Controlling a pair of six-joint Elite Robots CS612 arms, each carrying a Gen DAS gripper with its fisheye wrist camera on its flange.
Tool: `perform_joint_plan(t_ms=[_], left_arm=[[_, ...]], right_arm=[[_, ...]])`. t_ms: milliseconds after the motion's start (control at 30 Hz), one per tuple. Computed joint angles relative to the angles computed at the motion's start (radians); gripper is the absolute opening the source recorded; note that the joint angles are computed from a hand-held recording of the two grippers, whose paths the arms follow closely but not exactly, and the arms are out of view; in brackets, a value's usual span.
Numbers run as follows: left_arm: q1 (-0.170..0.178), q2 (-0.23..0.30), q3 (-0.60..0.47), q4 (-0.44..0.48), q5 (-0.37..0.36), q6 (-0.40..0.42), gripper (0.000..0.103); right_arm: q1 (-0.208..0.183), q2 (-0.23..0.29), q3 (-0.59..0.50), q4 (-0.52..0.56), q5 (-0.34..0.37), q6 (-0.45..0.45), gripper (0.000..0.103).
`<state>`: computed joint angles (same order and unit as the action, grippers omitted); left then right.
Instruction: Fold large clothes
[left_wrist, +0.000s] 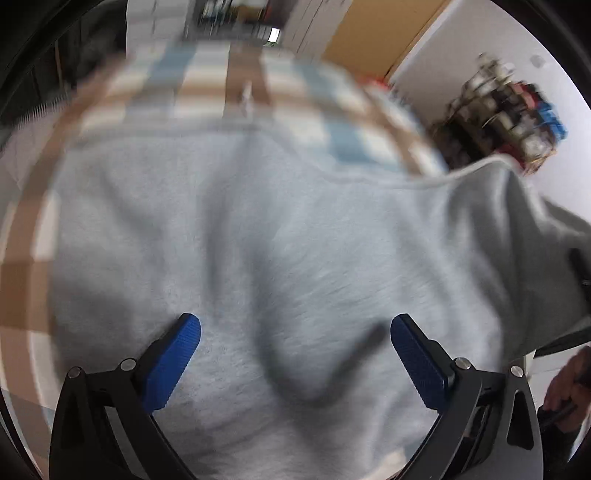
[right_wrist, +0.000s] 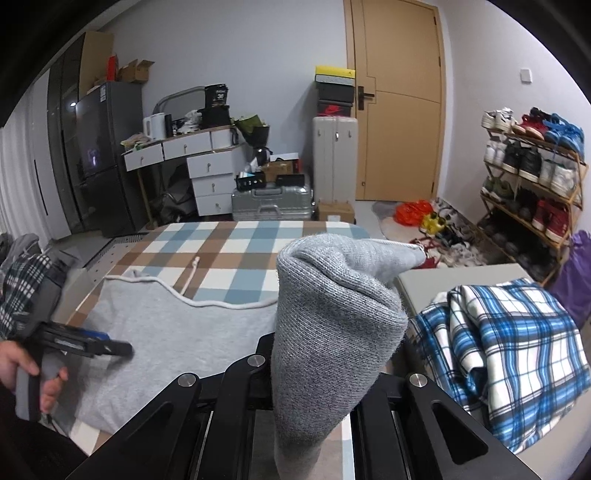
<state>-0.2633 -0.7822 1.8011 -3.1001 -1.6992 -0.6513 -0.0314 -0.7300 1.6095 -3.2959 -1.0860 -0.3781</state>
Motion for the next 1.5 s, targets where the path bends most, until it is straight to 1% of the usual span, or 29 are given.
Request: perform_joint_plan(t_ms=[33, 67, 100, 133, 167, 233, 300, 333, 367, 467, 533, 567, 633, 767, 800, 833, 867, 933, 967, 1000, 1033, 1067, 1133, 1167, 1233, 1267, 1333, 1400, 1500], left_arm=[[-0.004, 0.006, -0.002, -0.008, 0.012, 0.020, 0.100], [-0.021, 0.003, -0.001, -0.003, 0.054, 0.049, 0.100], [-0.026, 0.001, -0.006, 0.022, 0.053, 0.074, 0.100], [-0.035, 0.003, -0.008, 0.026, 0.072, 0.081, 0.100], [-0.039, 0.005, -0.009, 0.025, 0.085, 0.072, 0.100], [-0.041, 0.007, -0.011, 0.020, 0.078, 0.065, 0.100], [-0.041, 0.011, -0.011, 0.006, 0.068, 0.055, 0.100], [-0.045, 0.012, -0.013, 0.008, 0.077, 0.053, 0.100], [-0.042, 0.010, -0.017, 0.015, 0.079, 0.059, 0.100], [-0.050, 0.014, -0.032, 0.017, 0.091, 0.060, 0.100], [-0.053, 0.024, -0.050, 0.017, 0.078, 0.062, 0.100], [-0.048, 0.025, -0.053, 0.015, 0.063, 0.075, 0.100], [-0.051, 0.031, -0.066, 0.014, 0.039, 0.088, 0.100], [-0.059, 0.056, -0.113, 0.012, -0.029, 0.116, 0.100], [-0.054, 0.064, -0.123, -0.003, -0.066, 0.106, 0.100], [-0.043, 0.070, -0.129, -0.020, -0.115, 0.087, 0.100], [-0.033, 0.071, -0.129, -0.031, -0.149, 0.071, 0.100], [0.006, 0.071, -0.111, -0.106, -0.283, 0.012, 0.100], [0.021, 0.067, -0.096, -0.134, -0.330, -0.006, 0.100], [0.038, 0.045, -0.059, -0.164, -0.348, -0.024, 0.100], [0.043, 0.029, -0.030, -0.188, -0.335, -0.021, 0.100], [0.050, -0.002, 0.021, -0.225, -0.291, 0.016, 0.100], [0.059, -0.038, 0.083, -0.247, -0.213, 0.052, 0.100], [0.067, -0.035, 0.088, -0.250, -0.221, 0.032, 0.100], [0.100, -0.016, 0.086, -0.246, -0.309, -0.024, 0.100], [0.107, -0.012, 0.091, -0.253, -0.324, -0.041, 0.100], [0.121, -0.005, 0.098, -0.260, -0.350, -0.039, 0.100], [0.136, 0.003, 0.097, -0.268, -0.402, -0.047, 0.100], [0.145, -0.005, 0.124, -0.290, -0.399, -0.078, 0.100]], right_arm=[[0.000, 0.000, 0.000, -0.007, 0.006, -0.001, 0.008], [0.001, 0.000, 0.001, -0.013, 0.015, -0.003, 0.008], [0.002, 0.000, 0.001, -0.022, 0.024, -0.003, 0.008], [0.003, -0.001, 0.000, -0.028, 0.041, -0.008, 0.008], [0.004, -0.005, 0.001, -0.029, 0.062, -0.017, 0.008], [0.007, -0.011, 0.006, -0.043, 0.091, -0.032, 0.008], [0.011, -0.020, 0.007, -0.038, 0.136, -0.032, 0.008], [0.012, -0.023, 0.007, -0.035, 0.150, -0.028, 0.008], [0.012, -0.026, 0.005, -0.019, 0.169, -0.029, 0.008], [0.014, -0.032, -0.006, 0.024, 0.212, -0.035, 0.008], [0.016, -0.035, -0.006, 0.027, 0.222, -0.052, 0.008], [0.017, -0.036, -0.006, 0.029, 0.230, -0.065, 0.008], [0.017, -0.043, 0.003, 0.027, 0.241, -0.087, 0.008], [0.020, -0.056, 0.016, 0.023, 0.240, -0.131, 0.008], [0.021, -0.060, 0.019, 0.026, 0.236, -0.139, 0.008], [0.023, -0.063, 0.021, 0.039, 0.233, -0.147, 0.008], [0.025, -0.065, 0.023, 0.045, 0.228, -0.152, 0.008], [0.034, -0.070, 0.032, 0.061, 0.212, -0.171, 0.008], [0.041, -0.072, 0.040, 0.056, 0.197, -0.184, 0.008], [0.046, -0.076, 0.047, 0.054, 0.189, -0.199, 0.008], [0.055, -0.079, 0.055, 0.059, 0.177, -0.219, 0.008], [0.065, -0.082, 0.061, 0.058, 0.162, -0.230, 0.008], [0.083, -0.087, 0.073, 0.053, 0.138, -0.255, 0.008], [0.090, -0.088, 0.077, 0.061, 0.140, -0.263, 0.008], [0.105, -0.088, 0.084, 0.076, 0.139, -0.279, 0.008], [0.113, -0.087, 0.090, 0.079, 0.135, -0.287, 0.008], [0.136, -0.082, 0.098, 0.111, 0.117, -0.302, 0.008], [0.162, -0.071, 0.102, 0.139, 0.072, -0.313, 0.009], [0.189, -0.042, 0.106, 0.174, 0.013, -0.315, 0.009]])
